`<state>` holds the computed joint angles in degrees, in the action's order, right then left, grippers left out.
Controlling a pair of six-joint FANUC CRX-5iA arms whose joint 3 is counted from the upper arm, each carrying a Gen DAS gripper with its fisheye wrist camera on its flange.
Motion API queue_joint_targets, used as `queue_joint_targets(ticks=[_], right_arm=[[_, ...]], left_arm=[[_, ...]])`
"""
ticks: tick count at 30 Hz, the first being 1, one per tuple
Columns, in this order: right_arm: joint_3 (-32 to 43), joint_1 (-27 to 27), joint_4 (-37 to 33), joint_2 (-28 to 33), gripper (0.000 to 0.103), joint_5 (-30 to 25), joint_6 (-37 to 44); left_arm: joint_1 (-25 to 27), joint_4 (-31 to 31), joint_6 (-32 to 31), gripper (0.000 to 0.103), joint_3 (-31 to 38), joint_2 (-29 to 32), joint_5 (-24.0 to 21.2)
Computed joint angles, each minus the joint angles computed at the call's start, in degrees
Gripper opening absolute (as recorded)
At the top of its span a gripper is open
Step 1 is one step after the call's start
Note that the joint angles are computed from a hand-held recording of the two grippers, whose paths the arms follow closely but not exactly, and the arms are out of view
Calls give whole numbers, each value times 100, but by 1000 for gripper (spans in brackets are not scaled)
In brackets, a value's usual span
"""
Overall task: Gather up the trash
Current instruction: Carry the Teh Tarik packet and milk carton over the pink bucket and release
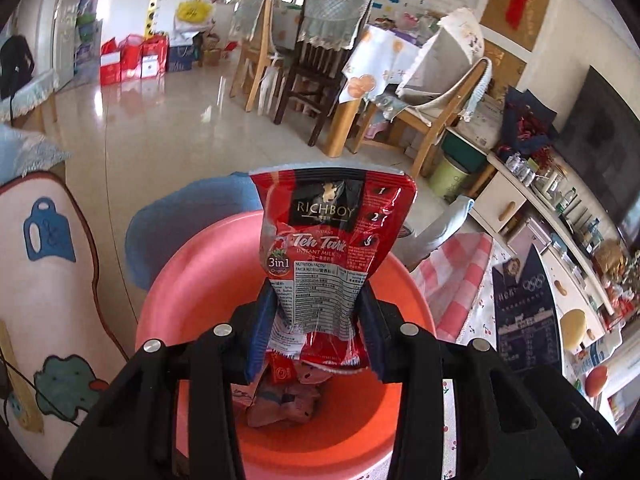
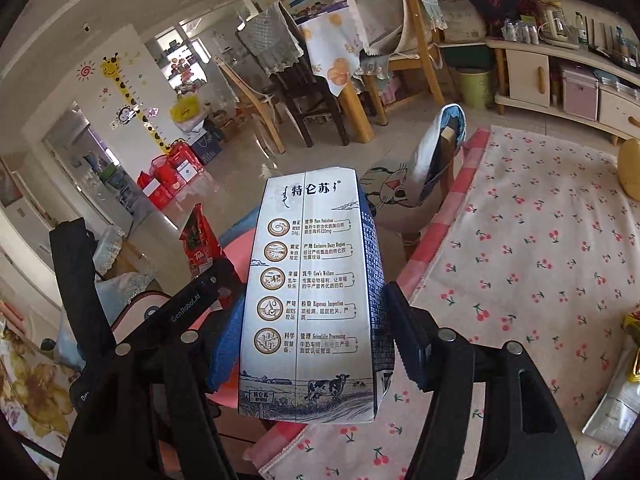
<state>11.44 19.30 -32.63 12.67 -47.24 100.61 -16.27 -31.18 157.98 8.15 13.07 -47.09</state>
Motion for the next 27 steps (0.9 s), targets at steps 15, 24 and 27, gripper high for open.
queue_joint_targets(ticks=[15,24,27], right_arm=[[568,24,-560,587,72,-359,109],[22,-122,-358,112,85,140,153],[-300,-94,72,-106,87,395,-15]], left_arm=[[482,894,-239,43,-366,-9,255],[41,-190,469,77,19,104,-227],[-56,-391,544,78,19,97,-84]])
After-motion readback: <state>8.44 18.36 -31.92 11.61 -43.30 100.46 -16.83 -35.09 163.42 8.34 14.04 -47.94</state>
